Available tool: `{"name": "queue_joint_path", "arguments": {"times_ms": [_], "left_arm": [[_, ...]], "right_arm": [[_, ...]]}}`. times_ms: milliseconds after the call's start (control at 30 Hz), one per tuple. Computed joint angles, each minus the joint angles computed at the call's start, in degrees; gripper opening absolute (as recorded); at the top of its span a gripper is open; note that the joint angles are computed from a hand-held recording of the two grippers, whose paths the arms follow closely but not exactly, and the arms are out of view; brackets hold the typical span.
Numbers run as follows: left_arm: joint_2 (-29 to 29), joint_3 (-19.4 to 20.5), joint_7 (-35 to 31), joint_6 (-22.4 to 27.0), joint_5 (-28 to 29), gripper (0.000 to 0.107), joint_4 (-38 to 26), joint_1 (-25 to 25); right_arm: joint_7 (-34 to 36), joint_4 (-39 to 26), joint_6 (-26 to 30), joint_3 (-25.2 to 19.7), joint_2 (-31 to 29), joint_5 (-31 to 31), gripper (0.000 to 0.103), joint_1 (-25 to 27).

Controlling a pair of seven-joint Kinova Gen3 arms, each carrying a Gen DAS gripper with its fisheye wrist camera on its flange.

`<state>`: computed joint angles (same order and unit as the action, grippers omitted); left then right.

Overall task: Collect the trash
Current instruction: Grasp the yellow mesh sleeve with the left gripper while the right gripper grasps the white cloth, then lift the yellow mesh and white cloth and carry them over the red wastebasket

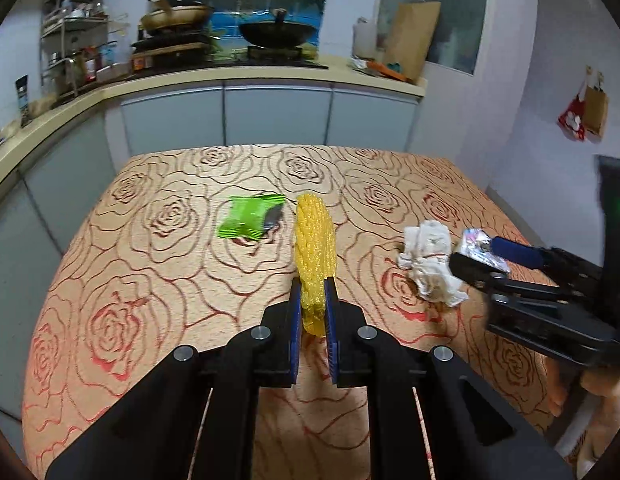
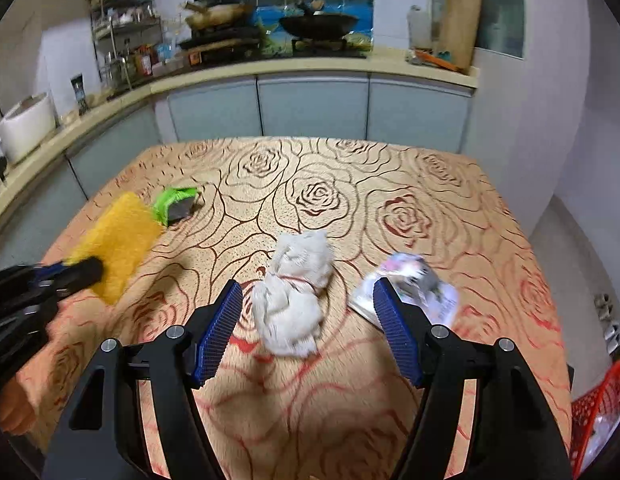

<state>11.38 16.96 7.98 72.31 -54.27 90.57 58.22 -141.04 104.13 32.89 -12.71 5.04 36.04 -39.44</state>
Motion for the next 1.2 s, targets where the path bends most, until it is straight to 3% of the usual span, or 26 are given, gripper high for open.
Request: {"name": "queue_joint_path", "arguments": {"times_ms": [100, 200, 467, 667, 900, 1033, 1200], "left_arm": [[-0.5, 0.1, 1.2, 0.8, -0.5, 0.01, 0.7, 0.4], [-1.0, 0.5, 2.3, 1.4, -0.8, 0.01, 1.4, 0.4], [-1.4, 1.3, 3.8, 2.4, -1.1, 0.01, 2.0, 0.0], [-1.4, 1.9, 5.2, 5.0, -1.4, 0.01, 1.5, 1.0], [-0.9, 2.7, 5.9, 10.8, -3.0, 0.01, -0.8, 3.6], [-0.7, 3.2, 6.1, 14.5, -4.8, 0.01, -2.5, 5.8], [0.2, 3.7, 5.7, 18.5, -7.2, 0.01, -5.6, 9.0]], "right_arm": [[5.1, -2.9, 0.6, 0.2, 2.9, -4.7, 0.066, 1.1], [6.3, -4.3, 1.6, 1.4, 4.5, -5.7, 0.066, 0.2], [11.4, -6.8, 4.3, 2.7, 7.4, -9.1, 0.043, -1.2], [11.0, -6.0, 3.7, 3.3, 6.5, -9.2, 0.032, -2.0], [5.8, -1.2, 1.1, 1.7, -1.0, -6.3, 0.031, -1.8], [0.7, 1.5, 0.9, -1.6, -6.3, -2.0, 0.031, -0.3], [-1.3, 3.3, 0.8, -5.6, -12.2, -1.1, 0.031, 2.8]]}}
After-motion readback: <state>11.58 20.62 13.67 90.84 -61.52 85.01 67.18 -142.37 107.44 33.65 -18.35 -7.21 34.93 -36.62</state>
